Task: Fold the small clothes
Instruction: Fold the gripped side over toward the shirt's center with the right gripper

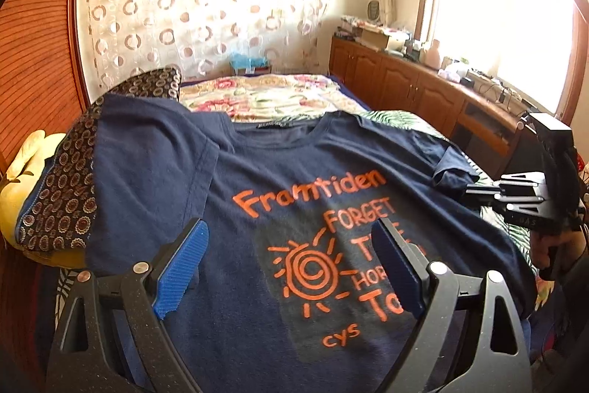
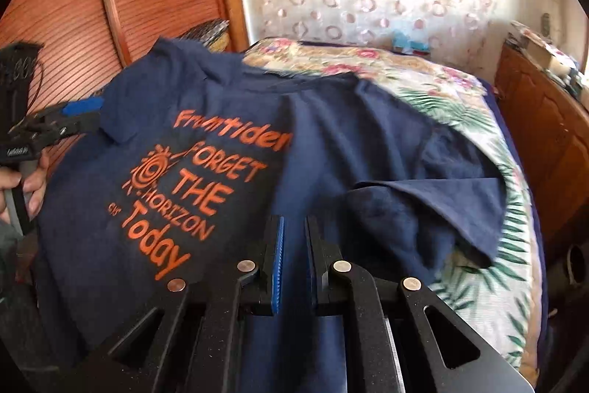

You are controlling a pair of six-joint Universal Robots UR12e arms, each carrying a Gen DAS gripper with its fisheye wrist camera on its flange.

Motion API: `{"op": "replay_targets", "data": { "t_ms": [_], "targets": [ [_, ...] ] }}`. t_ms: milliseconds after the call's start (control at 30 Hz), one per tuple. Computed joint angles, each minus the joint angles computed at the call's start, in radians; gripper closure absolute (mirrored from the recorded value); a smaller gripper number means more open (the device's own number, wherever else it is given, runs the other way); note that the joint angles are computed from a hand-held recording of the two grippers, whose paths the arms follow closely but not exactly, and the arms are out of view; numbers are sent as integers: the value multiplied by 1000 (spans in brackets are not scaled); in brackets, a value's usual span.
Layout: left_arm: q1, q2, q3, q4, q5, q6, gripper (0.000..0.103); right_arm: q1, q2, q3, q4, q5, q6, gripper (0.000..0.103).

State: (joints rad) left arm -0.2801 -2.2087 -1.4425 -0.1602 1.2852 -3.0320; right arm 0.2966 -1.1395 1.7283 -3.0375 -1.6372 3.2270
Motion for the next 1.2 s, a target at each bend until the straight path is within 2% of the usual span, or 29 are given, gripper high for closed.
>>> {"op": "replay_targets", "data": {
  "t_ms": [33, 100, 133, 167, 200, 333, 433, 567, 767, 800, 833, 900, 933, 967, 1033, 1200],
  "targets": [
    [-1, 1, -2, 7, -3, -1, 12, 1, -18, 12, 1, -23, 5, 92],
    [-1, 4, -10, 25, -17, -2, 12, 0, -27, 20, -9, -67, 7, 80],
    [-2, 5, -15, 35, -21, -2, 12, -2, -33, 27, -12, -87, 9, 66],
    [-2, 6, -18, 39, -22, -1, 12, -2, -38, 31, -12, -112, 16, 56],
    [-4, 7, -20, 40, -22, 0, 12, -3, -40, 33, -12, -138, 23, 53],
    [-6, 7, -25, 39, -32, 8, 12, -16, -38, 38, 21, -226, 45, 52],
    [-7, 6, -26, 30, -33, 8, 12, -26, -40, 45, 68, -258, 82, 52],
    [-7, 4, -26, 17, -40, 3, 12, -47, -42, 52, 82, -237, 150, 52],
    [-11, 5, -28, 9, -41, 11, 12, -77, -28, 26, 99, -156, 183, 53],
    [-10, 6, -29, 6, -41, 14, 12, -79, -23, 18, 113, -148, 190, 55],
    [-10, 7, -30, 5, -41, 15, 12, -84, -22, 16, 124, -137, 200, 67],
    [-10, 9, -32, 1, -43, 18, 12, -88, -18, 12, 117, -128, 211, 75],
    [-9, 11, -35, 0, -44, 19, 12, -91, -20, 13, 118, -109, 210, 90],
    [-8, 12, -37, -1, -45, 21, 12, -92, -19, 8, 125, -103, 204, 97],
    [-7, 13, -39, -4, -43, 21, 12, -95, -17, -3, 134, -76, 183, 101],
    [-4, 14, -44, 12, -42, 5, 12, -89, -2, -64, 95, -40, 109, 101]
  ]
}}
